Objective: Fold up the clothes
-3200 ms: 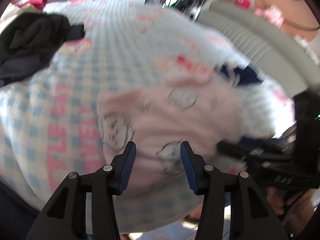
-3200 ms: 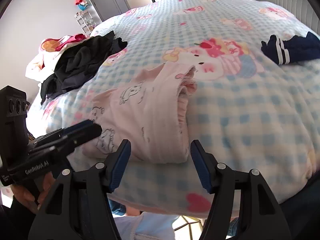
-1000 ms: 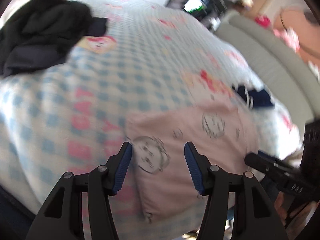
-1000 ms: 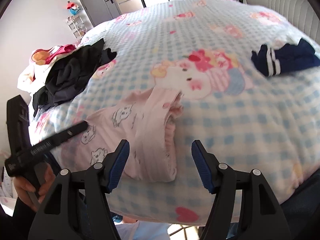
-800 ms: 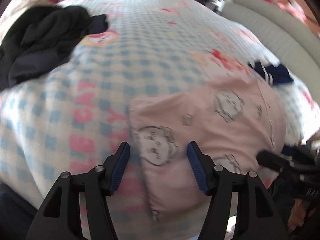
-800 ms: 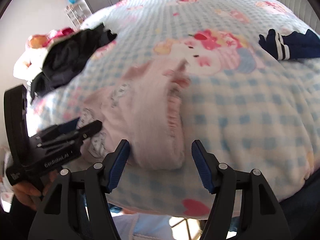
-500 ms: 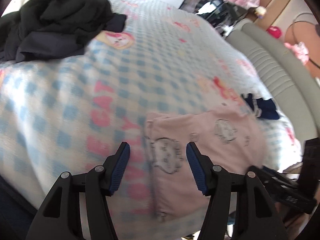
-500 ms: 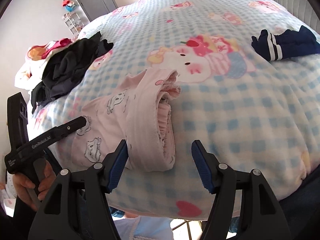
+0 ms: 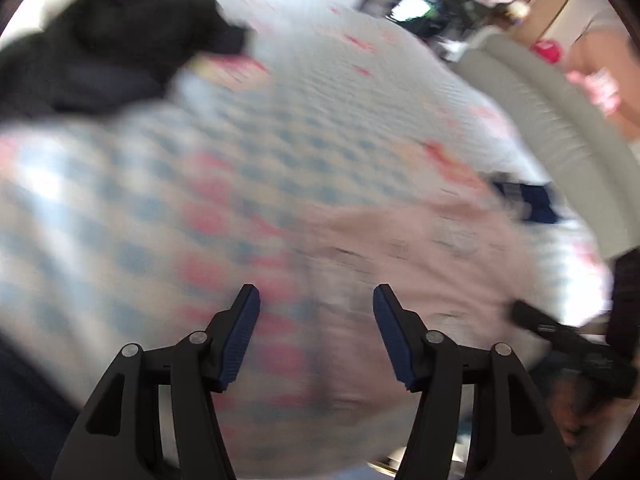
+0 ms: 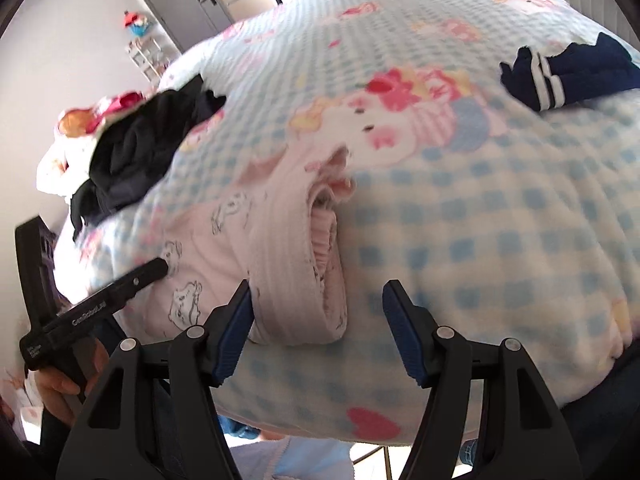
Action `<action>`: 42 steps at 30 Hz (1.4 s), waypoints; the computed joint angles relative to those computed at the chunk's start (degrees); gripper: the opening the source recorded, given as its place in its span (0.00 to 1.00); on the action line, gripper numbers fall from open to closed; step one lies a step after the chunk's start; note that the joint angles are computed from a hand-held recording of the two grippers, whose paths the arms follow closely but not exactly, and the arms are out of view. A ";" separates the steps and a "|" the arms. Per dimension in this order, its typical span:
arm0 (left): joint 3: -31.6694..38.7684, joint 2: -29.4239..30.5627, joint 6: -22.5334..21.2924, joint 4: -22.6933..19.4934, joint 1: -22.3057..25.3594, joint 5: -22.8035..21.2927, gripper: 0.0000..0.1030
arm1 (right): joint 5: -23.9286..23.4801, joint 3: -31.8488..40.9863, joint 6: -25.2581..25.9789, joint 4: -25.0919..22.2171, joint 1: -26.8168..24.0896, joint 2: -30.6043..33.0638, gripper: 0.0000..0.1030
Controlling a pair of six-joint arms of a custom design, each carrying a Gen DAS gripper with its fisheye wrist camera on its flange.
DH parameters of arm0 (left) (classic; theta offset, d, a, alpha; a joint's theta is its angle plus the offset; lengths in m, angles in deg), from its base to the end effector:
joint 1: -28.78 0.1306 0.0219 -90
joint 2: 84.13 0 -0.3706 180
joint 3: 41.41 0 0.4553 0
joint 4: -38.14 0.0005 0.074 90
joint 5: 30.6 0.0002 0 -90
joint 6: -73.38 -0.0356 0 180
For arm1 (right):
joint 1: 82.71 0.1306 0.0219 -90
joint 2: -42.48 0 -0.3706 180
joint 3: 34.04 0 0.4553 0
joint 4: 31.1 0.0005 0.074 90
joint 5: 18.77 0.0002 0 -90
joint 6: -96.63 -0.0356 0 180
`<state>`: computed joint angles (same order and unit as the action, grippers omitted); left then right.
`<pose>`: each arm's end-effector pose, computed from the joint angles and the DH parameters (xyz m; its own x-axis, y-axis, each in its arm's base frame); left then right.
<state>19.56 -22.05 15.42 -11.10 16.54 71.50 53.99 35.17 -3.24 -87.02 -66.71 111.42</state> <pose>0.3627 -0.0868 0.3653 -0.8172 -0.3535 -0.4553 -0.1127 0.8726 -0.4753 0.3863 0.1212 0.3893 -0.8546 -0.0747 -0.5140 -0.2817 0.8981 0.3378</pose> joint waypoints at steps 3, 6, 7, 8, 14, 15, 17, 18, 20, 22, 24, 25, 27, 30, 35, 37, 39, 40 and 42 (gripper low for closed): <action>0.57 2.36 0.03 -0.01 0.28 2.74 0.63 | -2.30 1.95 2.19 -1.77 1.03 3.04 0.69; 0.80 3.60 0.34 0.52 -0.17 2.48 0.70 | -1.38 3.59 2.77 -3.19 2.87 6.96 0.69; 0.74 3.89 0.33 0.83 -0.49 2.31 0.76 | -1.92 3.85 2.39 -3.11 3.03 8.03 0.72; 1.05 4.59 -0.15 0.80 -1.13 1.71 0.79 | -2.64 3.89 1.87 -2.66 2.98 8.56 0.73; 1.63 4.26 -2.48 1.65 -3.50 -3.08 0.50 | -1.70 2.34 2.18 0.66 3.99 7.41 0.63; 1.35 3.72 -2.23 2.64 -3.48 -2.68 0.44 | -2.87 2.03 1.58 0.95 3.30 7.54 0.63; 1.28 3.70 -2.16 3.93 -3.40 -1.35 0.42 | -5.25 1.42 -0.20 1.70 2.03 8.00 0.63; 1.59 4.21 -2.41 3.85 -3.65 -1.66 0.41 | -6.03 1.14 -1.22 2.25 1.74 8.29 0.63; 2.07 4.85 -2.99 3.59 -4.22 -2.48 0.39 | -6.05 0.66 -1.92 2.96 1.72 7.68 0.59; 2.01 4.54 -2.86 4.04 -4.27 -2.08 0.36 | -5.88 0.45 -1.41 2.95 1.81 6.43 0.52; 1.78 4.61 -1.65 3.97 -3.54 -0.33 0.38 | -7.82 0.13 -1.40 3.14 1.10 5.55 0.50; 1.72 5.12 -0.52 3.59 -2.91 1.16 0.42 | -9.05 0.00 -1.59 3.06 0.49 5.43 0.50; 1.50 6.35 1.39 3.15 -1.17 5.23 0.45 | -10.35 -0.12 -2.35 2.47 -0.24 6.36 0.52; 0.99 6.69 2.71 4.24 -0.46 7.22 0.47 | -11.38 -0.91 -3.13 3.42 -0.67 7.01 0.54; 0.85 5.67 0.75 4.06 -2.87 1.87 0.48 | -9.67 -1.05 -2.93 3.97 0.30 6.32 0.50; 1.33 4.96 -0.85 3.63 -4.60 -1.69 0.40 | -8.82 -1.09 -3.02 4.18 0.68 5.49 0.48; 2.03 4.22 -2.84 3.08 -6.03 -4.30 0.33 | -8.11 -1.02 -2.72 4.04 0.81 4.65 0.46; 2.32 3.82 -3.61 2.86 -6.70 -5.50 0.31 | -7.72 -0.83 -2.18 3.78 0.81 4.17 0.45; 2.32 2.72 -3.25 2.84 -7.25 -5.64 0.28 | -7.00 -0.34 -1.13 3.28 0.82 3.12 0.45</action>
<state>21.89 -19.33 12.17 -8.27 9.29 65.86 46.99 34.83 -4.36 -83.74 -65.89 114.54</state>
